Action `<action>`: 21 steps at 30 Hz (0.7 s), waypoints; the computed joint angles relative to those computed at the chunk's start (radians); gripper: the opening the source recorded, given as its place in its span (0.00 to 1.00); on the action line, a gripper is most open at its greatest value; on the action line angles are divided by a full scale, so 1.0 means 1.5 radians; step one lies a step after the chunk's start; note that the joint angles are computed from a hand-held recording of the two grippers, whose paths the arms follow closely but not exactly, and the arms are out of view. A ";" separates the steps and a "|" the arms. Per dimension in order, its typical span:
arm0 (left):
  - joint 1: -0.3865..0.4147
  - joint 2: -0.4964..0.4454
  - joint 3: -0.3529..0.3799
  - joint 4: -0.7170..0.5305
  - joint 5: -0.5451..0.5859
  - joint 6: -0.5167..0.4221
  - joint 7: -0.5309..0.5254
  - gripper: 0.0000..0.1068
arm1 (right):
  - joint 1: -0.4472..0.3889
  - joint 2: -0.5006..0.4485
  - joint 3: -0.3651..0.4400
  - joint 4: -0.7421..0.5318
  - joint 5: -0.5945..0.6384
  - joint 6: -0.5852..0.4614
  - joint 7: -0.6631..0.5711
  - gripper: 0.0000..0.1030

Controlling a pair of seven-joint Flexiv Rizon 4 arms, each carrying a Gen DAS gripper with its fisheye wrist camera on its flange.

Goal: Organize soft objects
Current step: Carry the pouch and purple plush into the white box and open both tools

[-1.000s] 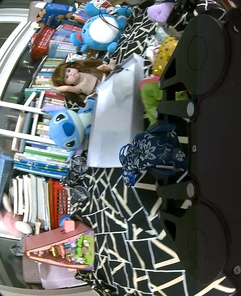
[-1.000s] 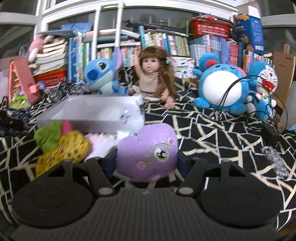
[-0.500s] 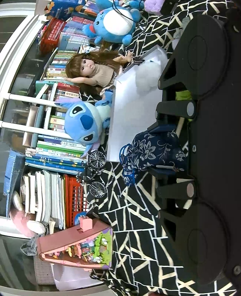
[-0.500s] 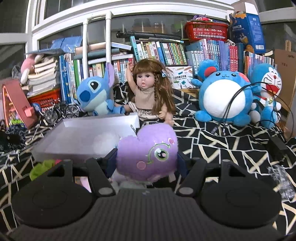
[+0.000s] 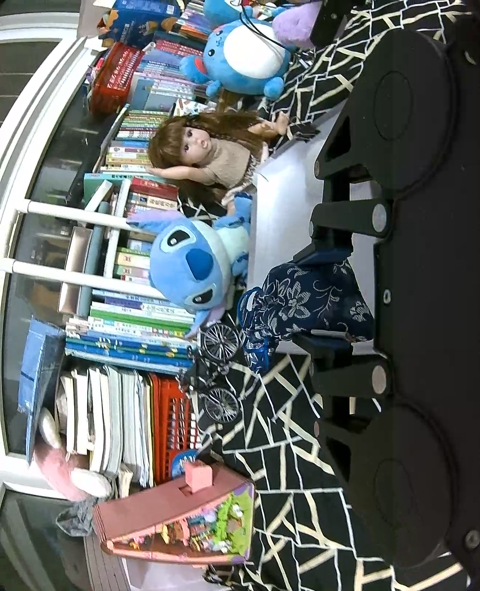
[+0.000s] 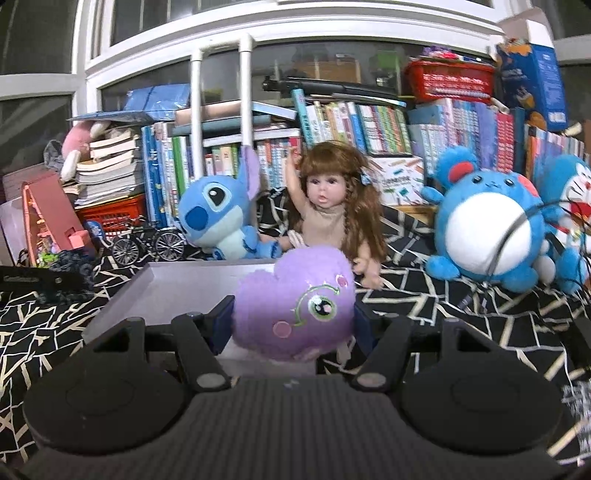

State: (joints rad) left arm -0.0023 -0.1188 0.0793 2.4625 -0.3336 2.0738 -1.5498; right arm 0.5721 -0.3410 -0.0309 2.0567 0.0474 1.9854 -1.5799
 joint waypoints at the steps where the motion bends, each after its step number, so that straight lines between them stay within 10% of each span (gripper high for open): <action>1: 0.008 -0.003 -0.002 -0.006 0.015 -0.002 -0.007 0.34 | -0.003 -0.001 0.005 -0.005 -0.007 -0.004 0.001 0.65; 10: 0.135 -0.013 -0.060 -0.071 0.176 -0.100 -0.119 0.34 | -0.118 -0.037 0.122 -0.070 -0.148 -0.052 0.075 0.65; 21: 0.347 -0.046 -0.248 -0.113 0.283 -0.141 -0.178 0.34 | -0.351 -0.154 0.412 -0.193 -0.299 -0.203 0.153 0.65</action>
